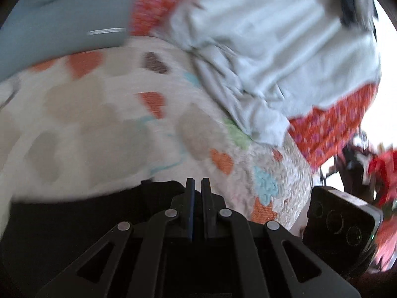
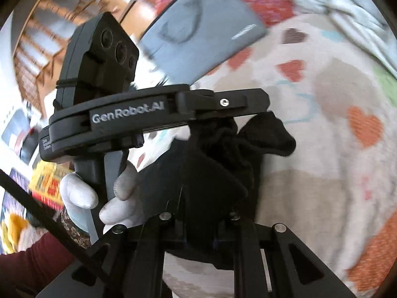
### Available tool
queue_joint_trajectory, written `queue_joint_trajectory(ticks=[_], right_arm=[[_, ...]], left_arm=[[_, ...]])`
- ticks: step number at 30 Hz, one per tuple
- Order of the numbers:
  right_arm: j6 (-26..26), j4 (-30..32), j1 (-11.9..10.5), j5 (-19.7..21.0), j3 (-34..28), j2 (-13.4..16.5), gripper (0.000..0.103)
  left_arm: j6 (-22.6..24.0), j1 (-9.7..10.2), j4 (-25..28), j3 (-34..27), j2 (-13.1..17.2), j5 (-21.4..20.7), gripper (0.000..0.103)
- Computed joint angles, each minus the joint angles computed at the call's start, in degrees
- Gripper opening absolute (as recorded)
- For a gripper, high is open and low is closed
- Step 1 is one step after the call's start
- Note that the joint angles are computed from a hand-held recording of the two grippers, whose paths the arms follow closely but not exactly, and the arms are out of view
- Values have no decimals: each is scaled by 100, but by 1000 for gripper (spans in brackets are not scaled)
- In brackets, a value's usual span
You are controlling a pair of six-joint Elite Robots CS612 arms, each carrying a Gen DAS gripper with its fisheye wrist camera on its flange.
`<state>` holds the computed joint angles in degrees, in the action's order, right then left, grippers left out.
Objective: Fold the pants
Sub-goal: 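Fold the held pants edge over with the right tool while the left tool presses the pants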
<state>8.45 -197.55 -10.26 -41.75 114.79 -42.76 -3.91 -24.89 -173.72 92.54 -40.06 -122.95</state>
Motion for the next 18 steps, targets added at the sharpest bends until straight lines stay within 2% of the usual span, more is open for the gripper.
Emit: queue_joint_trajectory(ticks=[4,7,8,10,11,12,13,14,15,18], right_arm=[[-706,825,452,-238,-268,-57,15],[-1450,1593,813,-539,-536,-38,16],[-1646,1799,900,-637,-613,-20,19],[-1901,2024,1093,-995,-740,32,37],[-1996,2093,1153,-1043,-779,56,54],[-1996,2011,1183,-1027,-776,72,65],[-1977,1971,1195,-985,-761,64,69],[-1965,2033,1189,-868,-754,43,70],[-1942,2102,1171,-734,-746,17,70],[-1979,2108,1141,-636,-629,-150,70]], left_arm=[[-982,416,-674,296,75,-181,5],[-1772,720,-1109,471,186,-120,6],[-1910,781,-1181,506,208,-155,6],[-2283,955,-1517,641,236,-286,6],[-2426,1026,-1733,729,228,-318,10],[-2546,1079,-1953,808,217,-335,18],[-2732,1153,-2293,931,192,-317,24],[-2876,1190,-2532,1017,170,-260,38],[-2999,1216,-2722,1084,156,-191,47],[-3496,1364,-3315,1269,138,-66,51]])
